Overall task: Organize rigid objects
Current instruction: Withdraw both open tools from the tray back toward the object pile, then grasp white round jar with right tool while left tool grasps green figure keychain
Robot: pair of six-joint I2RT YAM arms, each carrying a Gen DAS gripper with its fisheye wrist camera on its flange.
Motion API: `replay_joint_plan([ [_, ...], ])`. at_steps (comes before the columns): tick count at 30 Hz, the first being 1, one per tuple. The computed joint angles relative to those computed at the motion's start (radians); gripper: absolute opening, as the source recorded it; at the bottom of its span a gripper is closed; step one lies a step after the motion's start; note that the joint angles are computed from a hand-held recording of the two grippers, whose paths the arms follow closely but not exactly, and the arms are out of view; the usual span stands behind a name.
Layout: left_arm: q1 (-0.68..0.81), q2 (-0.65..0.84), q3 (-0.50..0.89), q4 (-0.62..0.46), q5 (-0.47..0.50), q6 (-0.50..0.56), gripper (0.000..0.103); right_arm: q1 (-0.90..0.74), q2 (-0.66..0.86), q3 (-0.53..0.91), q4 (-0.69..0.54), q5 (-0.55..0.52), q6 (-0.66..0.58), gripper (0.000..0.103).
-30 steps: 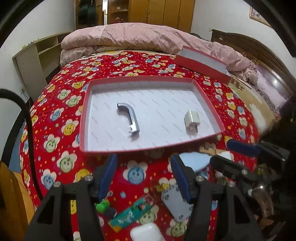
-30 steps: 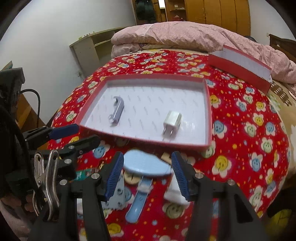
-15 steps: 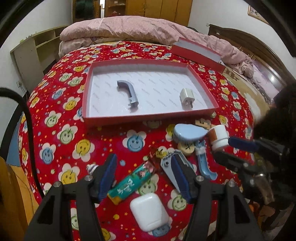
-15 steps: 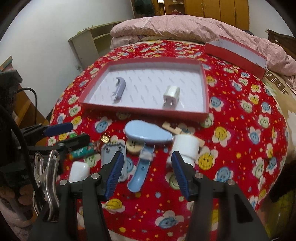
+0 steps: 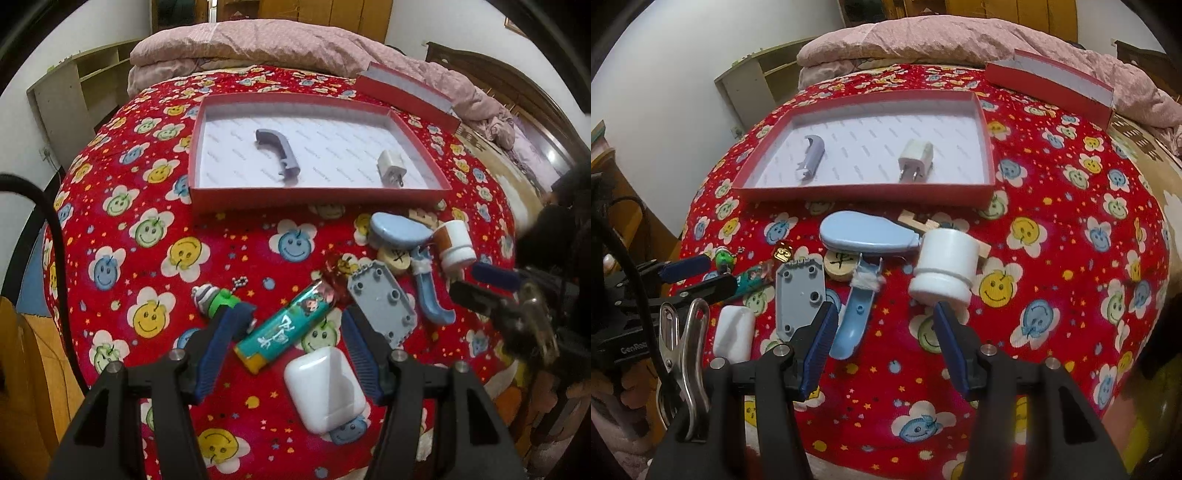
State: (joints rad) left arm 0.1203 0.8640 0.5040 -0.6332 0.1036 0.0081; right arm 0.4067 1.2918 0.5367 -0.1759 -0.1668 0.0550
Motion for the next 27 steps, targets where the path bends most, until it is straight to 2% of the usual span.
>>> replay_joint_plan([
  [15,0.043,-0.037,-0.035,-0.003,0.016,0.012,0.064,-0.005,-0.006,-0.027,0.010,-0.010,-0.007,0.055],
  [27,0.106,-0.069,-0.066,0.002,0.056,0.073,0.064,0.028,0.006,-0.037,0.026,0.028,-0.011,0.055],
])
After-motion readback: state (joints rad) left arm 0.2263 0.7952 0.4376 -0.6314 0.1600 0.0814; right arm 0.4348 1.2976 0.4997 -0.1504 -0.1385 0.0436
